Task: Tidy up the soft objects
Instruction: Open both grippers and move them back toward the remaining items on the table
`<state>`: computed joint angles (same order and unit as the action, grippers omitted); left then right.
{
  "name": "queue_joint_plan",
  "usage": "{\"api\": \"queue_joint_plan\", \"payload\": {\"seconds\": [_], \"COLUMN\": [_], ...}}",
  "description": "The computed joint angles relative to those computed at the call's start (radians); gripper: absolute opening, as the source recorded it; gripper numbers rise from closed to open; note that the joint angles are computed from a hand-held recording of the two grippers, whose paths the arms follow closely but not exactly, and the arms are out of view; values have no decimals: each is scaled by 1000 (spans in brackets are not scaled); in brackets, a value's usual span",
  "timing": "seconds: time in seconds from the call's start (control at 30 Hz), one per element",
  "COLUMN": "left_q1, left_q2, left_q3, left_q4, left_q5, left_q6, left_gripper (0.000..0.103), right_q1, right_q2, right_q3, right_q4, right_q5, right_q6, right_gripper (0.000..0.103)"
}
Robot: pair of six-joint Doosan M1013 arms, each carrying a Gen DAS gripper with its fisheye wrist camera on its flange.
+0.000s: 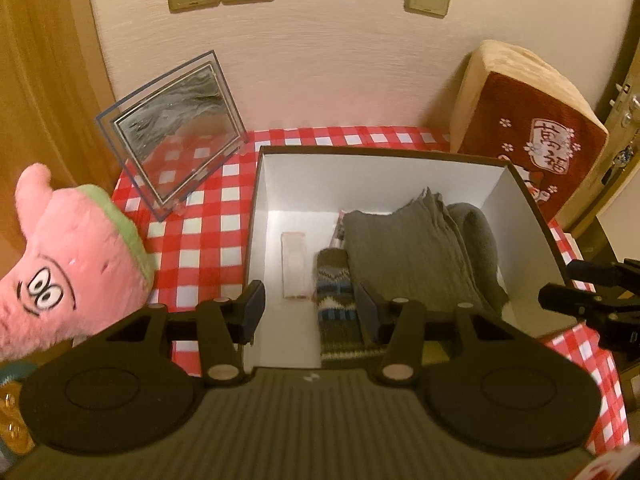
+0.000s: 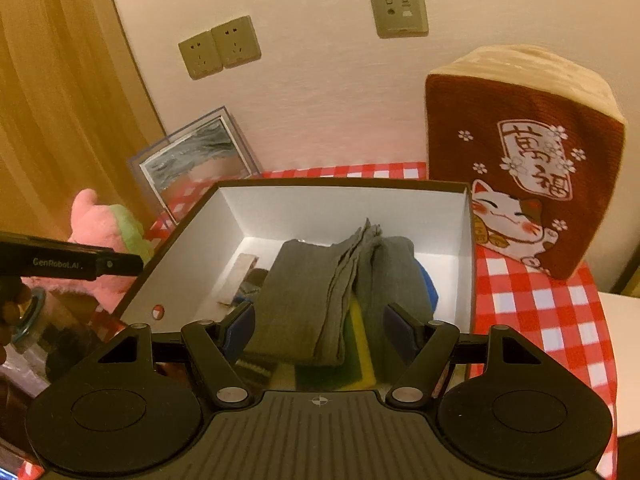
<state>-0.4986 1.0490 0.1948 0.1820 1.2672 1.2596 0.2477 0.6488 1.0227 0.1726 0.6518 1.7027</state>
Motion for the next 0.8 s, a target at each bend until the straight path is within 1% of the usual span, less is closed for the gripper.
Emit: {"api": "queue_joint_plan", "payload": {"seconds": [0.07, 0.17, 0.33, 0.57, 0.8], "left_q1": [-4, -9, -18, -30, -33], "left_q2": [-57, -122, -200, -275, -333], "left_q3": [111, 231, 372, 509, 622], "left_q4": [8, 18, 34, 60, 59], "left_q5": [-54, -114, -178, -220, -238], "left_q6": [-12, -31, -68, -115, -155], "left_gripper": [48, 48, 48, 49, 49], "right_q1": [2, 7, 12, 18, 27], "right_q2": [-18, -43, -86, -131, -159], "right_q3": [28, 63, 127, 192, 241], "right_q4": [-2, -23, -24, -19, -15], "right_q5": [-19, -43, -83, -104, -93], "right_q6": [13, 48, 77, 90, 96], "right_gripper": [71, 71, 73, 77, 78]}}
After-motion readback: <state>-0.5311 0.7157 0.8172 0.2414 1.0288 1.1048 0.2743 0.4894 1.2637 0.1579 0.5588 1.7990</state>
